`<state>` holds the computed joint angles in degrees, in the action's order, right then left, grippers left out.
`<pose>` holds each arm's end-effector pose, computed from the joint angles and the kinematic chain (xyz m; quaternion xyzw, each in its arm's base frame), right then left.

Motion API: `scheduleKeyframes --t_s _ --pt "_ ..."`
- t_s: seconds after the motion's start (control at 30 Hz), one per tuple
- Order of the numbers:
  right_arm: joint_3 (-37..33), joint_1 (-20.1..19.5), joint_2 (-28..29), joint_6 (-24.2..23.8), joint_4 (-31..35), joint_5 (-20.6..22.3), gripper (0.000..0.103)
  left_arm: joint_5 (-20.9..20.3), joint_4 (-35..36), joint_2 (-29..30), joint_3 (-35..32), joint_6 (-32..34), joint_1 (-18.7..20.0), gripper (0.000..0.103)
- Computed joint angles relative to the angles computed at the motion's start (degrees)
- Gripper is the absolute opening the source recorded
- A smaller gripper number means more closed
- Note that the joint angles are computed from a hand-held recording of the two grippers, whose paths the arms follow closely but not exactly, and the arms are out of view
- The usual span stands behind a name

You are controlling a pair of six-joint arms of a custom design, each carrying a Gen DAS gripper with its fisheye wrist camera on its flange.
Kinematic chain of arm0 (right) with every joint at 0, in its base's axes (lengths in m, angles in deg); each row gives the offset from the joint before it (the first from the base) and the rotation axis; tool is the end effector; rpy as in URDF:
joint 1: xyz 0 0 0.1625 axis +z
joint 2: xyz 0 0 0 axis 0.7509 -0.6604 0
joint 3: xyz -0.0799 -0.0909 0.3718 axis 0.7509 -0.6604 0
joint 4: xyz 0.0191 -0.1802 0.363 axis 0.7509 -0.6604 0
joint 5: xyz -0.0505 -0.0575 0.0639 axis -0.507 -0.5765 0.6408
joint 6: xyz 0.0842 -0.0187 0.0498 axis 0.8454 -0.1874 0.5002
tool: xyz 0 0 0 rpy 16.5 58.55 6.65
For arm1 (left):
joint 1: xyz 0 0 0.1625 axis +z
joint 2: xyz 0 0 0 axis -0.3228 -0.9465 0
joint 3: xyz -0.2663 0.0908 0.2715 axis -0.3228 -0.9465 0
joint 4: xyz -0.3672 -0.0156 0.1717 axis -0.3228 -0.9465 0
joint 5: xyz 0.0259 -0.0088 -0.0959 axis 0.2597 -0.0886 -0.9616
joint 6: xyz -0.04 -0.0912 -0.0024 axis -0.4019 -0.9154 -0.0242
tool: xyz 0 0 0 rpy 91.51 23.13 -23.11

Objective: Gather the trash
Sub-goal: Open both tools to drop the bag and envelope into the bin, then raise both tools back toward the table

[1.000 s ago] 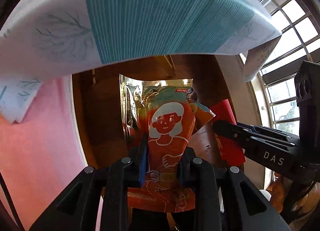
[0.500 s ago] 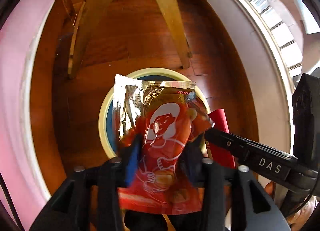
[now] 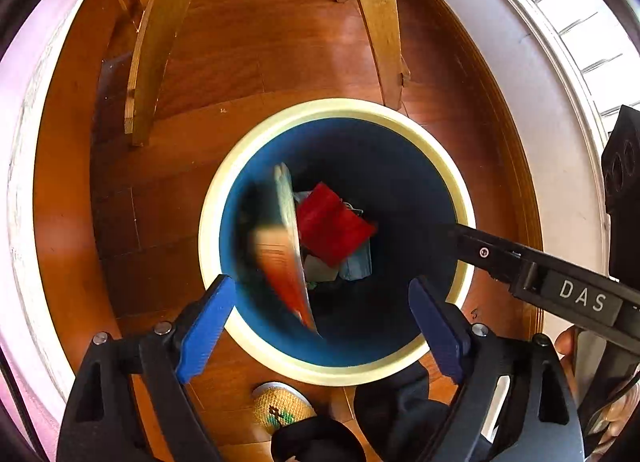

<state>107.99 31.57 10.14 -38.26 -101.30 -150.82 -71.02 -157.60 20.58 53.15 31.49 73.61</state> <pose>0.0001 -0.5836 0.1808 -0.2761 -0.9251 0.2101 0.1545 -0.2490 -0.6540 -0.0847 0.2685 0.9225 0.0997 0.2586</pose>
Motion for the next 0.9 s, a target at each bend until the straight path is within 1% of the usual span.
scheduleKeyframes --t_s 0.23,0.43,0.53,0.67,0.9 --pt "1.28 1.42 -2.04 0.27 1.24 -0.24 0.037 0.99 -0.20 -2.10 1.68 -1.11 -0.86 0.088" --pt "1.38 5.06 -6.00 4.46 7.71 -2.26 0.037 1.49 3.11 -6.29 2.84 -3.24 -3.61 0.088" --pt "0.15 8.16 -8.28 7.22 12.27 -3.88 0.037 1.54 5.09 -8.77 2.29 -3.31 -5.69 0.089" --pt "-3.27 13.40 -10.91 10.30 18.53 -7.07 0.037 2.02 8.44 -11.69 -0.84 -3.20 -8.82 0.088" --pt "-12.62 23.66 -12.52 16.40 30.08 -13.14 0.037 3.34 15.73 -14.62 -11.57 -2.31 -13.30 0.089"
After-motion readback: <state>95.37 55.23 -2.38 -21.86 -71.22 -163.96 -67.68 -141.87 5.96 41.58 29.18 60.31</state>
